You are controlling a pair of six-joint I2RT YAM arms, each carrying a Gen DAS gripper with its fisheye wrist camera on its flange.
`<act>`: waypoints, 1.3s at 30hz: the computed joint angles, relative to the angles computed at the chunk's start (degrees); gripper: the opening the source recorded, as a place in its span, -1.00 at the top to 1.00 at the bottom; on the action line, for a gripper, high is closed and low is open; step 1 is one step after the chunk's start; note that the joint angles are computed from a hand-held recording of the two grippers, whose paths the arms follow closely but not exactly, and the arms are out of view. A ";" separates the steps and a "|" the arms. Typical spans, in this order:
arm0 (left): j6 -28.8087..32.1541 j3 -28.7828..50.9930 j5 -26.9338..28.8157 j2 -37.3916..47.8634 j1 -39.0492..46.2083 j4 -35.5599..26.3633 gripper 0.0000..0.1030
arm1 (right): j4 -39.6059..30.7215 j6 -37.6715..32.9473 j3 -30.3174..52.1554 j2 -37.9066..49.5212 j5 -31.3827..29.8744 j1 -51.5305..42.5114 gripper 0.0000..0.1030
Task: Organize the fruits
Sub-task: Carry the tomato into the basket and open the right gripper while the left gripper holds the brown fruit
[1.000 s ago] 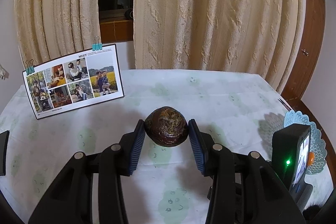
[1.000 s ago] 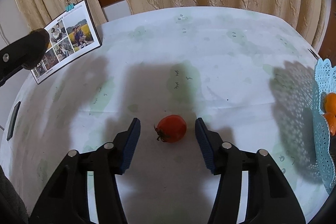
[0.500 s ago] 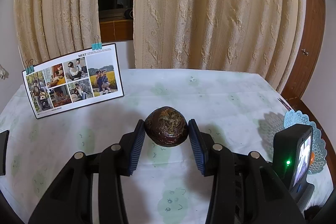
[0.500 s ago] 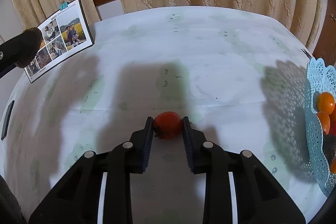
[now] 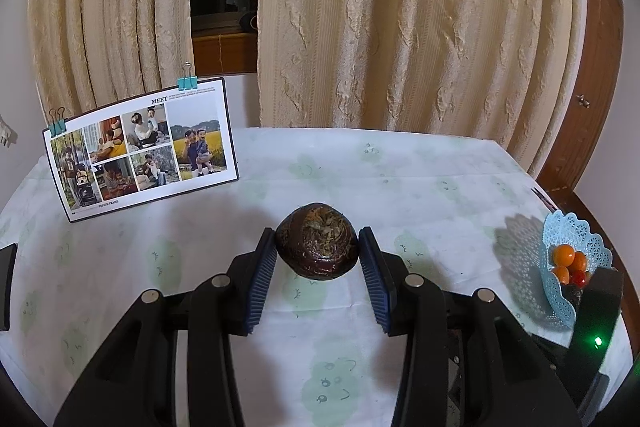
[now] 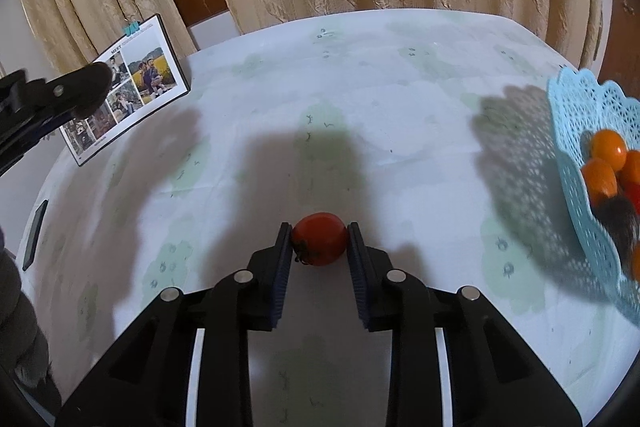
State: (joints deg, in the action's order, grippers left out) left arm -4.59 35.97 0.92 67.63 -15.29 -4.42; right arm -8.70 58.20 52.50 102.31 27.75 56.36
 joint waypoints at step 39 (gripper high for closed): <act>-0.17 -1.25 -0.91 -3.41 -4.06 -2.22 0.17 | -40.40 40.36 -15.81 -40.62 28.09 17.22 0.45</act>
State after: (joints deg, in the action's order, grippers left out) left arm -4.76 34.72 0.01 64.22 -19.35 -6.64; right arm -49.09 98.55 36.69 61.69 55.83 73.58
